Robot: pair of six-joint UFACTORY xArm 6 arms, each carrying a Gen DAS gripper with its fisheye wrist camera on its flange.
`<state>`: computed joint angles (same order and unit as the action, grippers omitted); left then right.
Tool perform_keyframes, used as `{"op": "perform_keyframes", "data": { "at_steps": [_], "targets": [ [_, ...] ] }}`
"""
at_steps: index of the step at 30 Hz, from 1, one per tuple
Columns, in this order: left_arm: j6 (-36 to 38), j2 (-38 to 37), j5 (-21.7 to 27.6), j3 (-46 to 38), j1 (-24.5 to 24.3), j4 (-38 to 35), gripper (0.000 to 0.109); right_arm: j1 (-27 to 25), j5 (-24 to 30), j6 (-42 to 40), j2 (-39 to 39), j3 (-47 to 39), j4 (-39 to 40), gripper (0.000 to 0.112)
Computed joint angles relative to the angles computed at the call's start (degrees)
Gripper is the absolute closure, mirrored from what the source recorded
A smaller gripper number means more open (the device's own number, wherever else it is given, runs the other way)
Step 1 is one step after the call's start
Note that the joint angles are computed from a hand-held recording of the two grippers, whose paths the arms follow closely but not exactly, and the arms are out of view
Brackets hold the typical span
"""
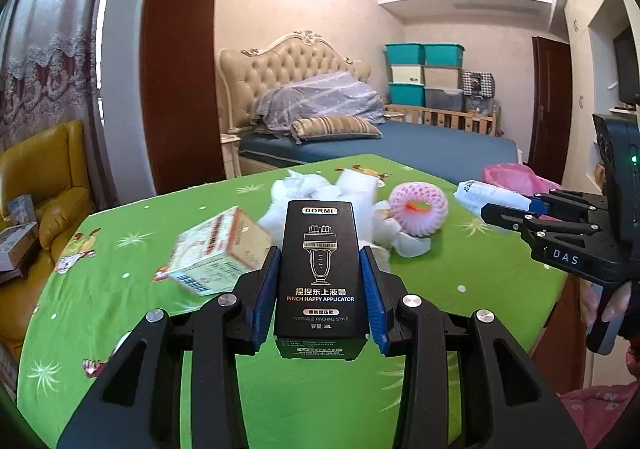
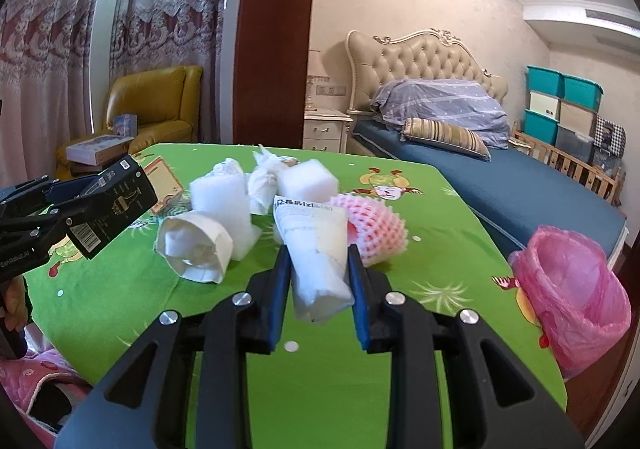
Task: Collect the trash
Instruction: 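Carry the black box and tissue roll over the pink bin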
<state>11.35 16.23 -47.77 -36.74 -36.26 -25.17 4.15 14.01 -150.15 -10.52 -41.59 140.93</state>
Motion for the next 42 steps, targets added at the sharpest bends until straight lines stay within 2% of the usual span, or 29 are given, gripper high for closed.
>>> {"op": "perform_keyframes", "data": {
  "at_steps": [9, 16, 21, 26, 32, 35, 37, 39, 42],
  "targets": [
    [4.0, 2.1, 5.1, -5.7, -2.2, -1.0, 0.072, -5.4, 3.5, 4.7, -1.5, 2.4, -4.0, 0.085],
    [6.7, 6.1, 8.0, -12.2, -4.2, -1.1, 0.072, -8.6, 3.4, 4.8, -0.9, 2.2, -2.5, 0.085],
    [8.6, 10.1, 11.3, -19.2, -5.5, -0.3, 0.072, -12.1, 3.3, 2.4, -1.4, 2.2, -0.2, 0.085],
    [7.5, 14.3, 16.3, -27.4, -6.2, 3.0, 0.072, -17.0, 3.8, 1.7, -1.4, 1.7, 0.8, 0.085],
    [3.5, 21.0, 23.9, -40.8, -6.7, 9.4, 0.072, -23.9, 4.9, 3.0, 1.1, -0.4, 0.3, 0.085],
    [-5.1, 24.5, 28.7, -47.8, -5.9, 18.3, 0.072, -27.0, 5.2, 6.7, 3.8, -2.8, -2.7, 0.085],
    [-10.8, 28.4, 32.8, -55.4, -5.7, 24.7, 0.072, -28.9, 5.7, 8.2, 5.9, -4.6, -4.1, 0.085],
    [-10.7, 32.3, 36.1, -62.6, -6.4, 25.6, 0.072, -30.4, 6.2, 10.7, 8.2, -6.7, -6.7, 0.085],
    [-8.1, 39.8, 42.2, -76.4, -7.9, 24.2, 0.071, -31.6, 6.3, 8.6, 10.8, -9.6, -6.1, 0.084]
  ]
}}
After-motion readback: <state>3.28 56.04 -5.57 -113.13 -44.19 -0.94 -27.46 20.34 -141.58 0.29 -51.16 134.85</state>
